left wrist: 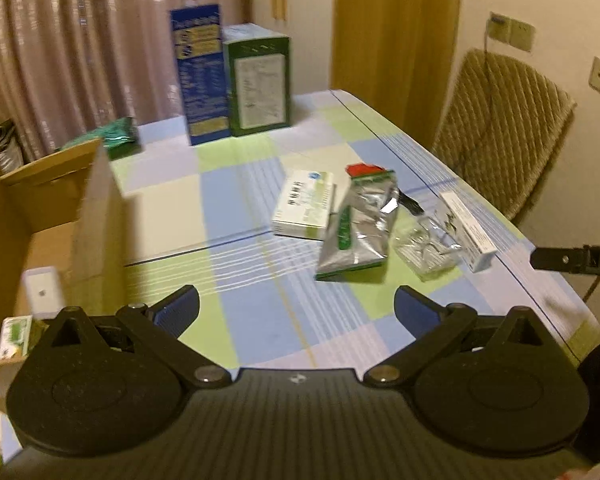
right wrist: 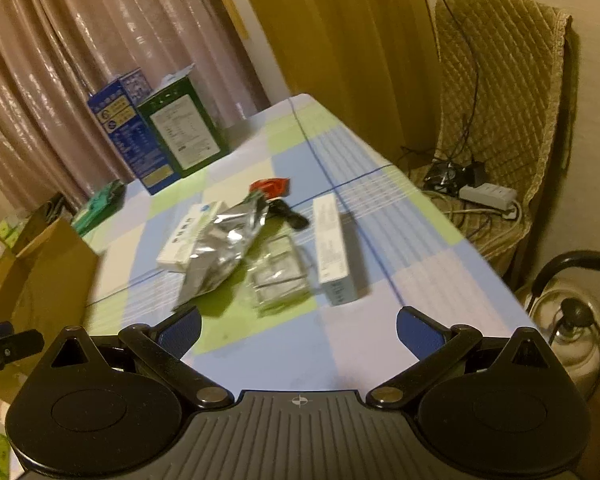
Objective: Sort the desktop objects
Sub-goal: 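Move both tools back over the table toward remaining items, then grasp long white carton with right tool while left tool approaches clear plastic tray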
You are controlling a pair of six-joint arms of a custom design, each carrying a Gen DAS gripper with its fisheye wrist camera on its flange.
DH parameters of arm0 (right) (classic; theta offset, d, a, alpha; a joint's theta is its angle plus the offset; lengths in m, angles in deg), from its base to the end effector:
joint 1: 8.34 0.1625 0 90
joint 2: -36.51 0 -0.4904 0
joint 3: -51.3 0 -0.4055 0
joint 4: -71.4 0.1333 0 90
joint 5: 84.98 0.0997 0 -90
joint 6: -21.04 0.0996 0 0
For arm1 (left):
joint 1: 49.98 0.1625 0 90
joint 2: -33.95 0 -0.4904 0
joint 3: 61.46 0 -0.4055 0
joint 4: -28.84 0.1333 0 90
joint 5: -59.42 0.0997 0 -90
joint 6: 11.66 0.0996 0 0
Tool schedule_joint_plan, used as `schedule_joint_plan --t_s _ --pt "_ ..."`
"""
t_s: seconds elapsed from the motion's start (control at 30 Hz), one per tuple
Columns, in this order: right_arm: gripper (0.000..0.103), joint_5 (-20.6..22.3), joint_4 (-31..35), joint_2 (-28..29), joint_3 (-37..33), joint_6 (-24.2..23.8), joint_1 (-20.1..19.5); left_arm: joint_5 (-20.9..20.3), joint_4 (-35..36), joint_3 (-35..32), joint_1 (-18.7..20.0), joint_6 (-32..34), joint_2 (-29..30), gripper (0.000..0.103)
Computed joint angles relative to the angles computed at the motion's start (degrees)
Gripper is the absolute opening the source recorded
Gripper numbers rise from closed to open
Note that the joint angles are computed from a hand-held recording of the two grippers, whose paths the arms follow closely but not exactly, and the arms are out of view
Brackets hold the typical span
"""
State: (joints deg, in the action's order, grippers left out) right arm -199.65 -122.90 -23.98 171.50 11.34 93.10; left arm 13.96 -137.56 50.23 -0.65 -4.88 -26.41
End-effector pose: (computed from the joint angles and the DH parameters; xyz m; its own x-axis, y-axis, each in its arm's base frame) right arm 0.2051 -0.5509 0.2447 -0.9114 -0.0122 0.4113 -0.2991 0.7060 -0.6419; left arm -0.2475 -0.5998 0.2501 -0.6595 0.3185 -0.6809 0.6729 0.6540 -0.3458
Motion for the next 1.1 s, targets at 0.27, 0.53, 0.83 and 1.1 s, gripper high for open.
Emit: schedule_joint_plan --t_s 0.27,0.53,0.83,1.1 --pt "0.101 0.4 1.7 2.1 -3.4 -4.9 -2.5 -3.9 0.9 -4.0 1.3 4.3 5.5 0.102" --pt "0.082 1.0 6.6 4.8 -8.7 -10.1 -4.5 -6.2 0.4 -6.9 1.8 4.6 10.1 0.102" --pt "0.065 2.5 12.3 7.6 -13.7 -13.5 -6.2 -7.4 0.9 -8.3 2.1 3.5 12.9 0.102" --pt "0.039 1.7 15.4 10.2 -18.0 -15.3 -6.4 -8.7 -2.6 -8.9 2.5 2.7 14.9 0.099"
